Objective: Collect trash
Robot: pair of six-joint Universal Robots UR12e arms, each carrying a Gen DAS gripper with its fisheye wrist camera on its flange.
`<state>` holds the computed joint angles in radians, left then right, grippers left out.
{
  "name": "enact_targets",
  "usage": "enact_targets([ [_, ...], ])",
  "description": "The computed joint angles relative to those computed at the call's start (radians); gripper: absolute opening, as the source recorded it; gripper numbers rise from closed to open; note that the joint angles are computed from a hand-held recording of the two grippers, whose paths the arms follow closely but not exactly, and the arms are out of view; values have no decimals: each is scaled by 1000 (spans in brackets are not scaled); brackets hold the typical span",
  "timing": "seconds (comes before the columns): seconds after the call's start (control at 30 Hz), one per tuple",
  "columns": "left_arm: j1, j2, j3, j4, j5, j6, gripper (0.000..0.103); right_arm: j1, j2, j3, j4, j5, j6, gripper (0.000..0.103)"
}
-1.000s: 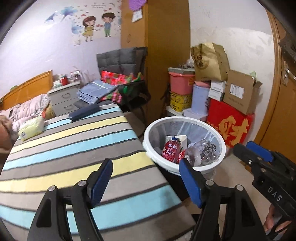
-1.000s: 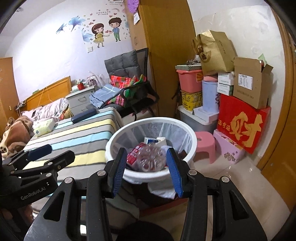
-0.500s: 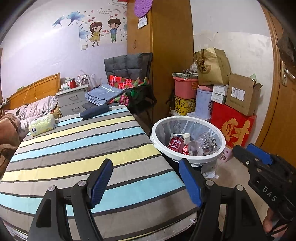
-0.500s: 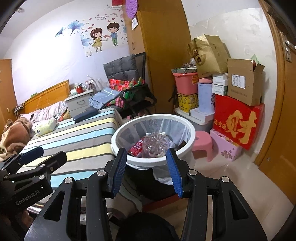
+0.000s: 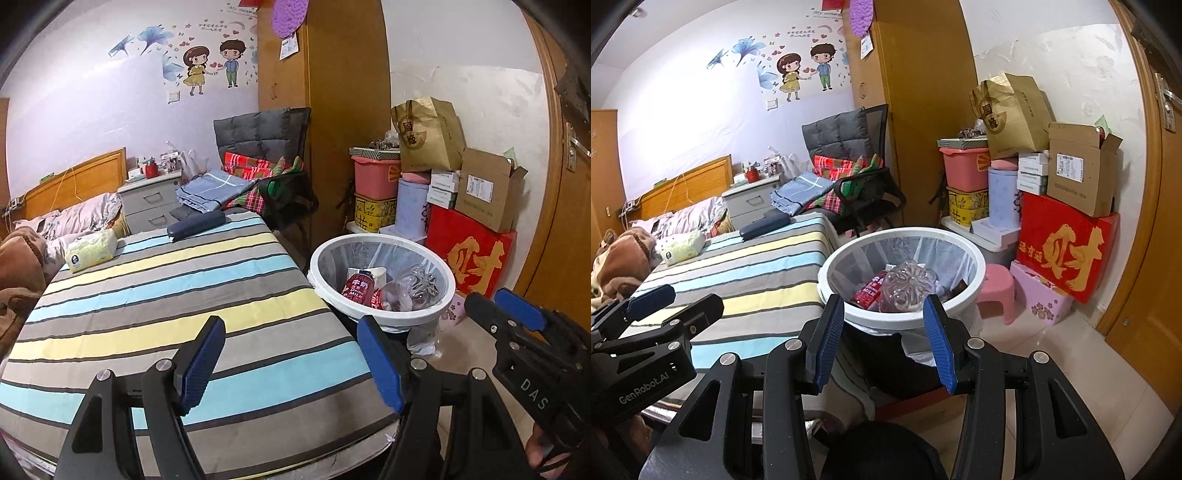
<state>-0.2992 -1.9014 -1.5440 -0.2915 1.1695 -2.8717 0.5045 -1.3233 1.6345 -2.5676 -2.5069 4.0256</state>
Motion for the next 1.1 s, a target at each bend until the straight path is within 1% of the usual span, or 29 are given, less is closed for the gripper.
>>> enact_targets([
  [0.17, 1, 2, -3, -6, -2, 4, 74, 2, 1, -1, -3, 4, -1, 46],
  [0.47, 3, 7, -9, 12, 6, -1, 74, 4, 2, -4, -7, 8, -7, 46],
  [1.1, 5, 10, -12, 19, 12, -3, 74, 5, 8, -11, -14, 10, -12, 46],
])
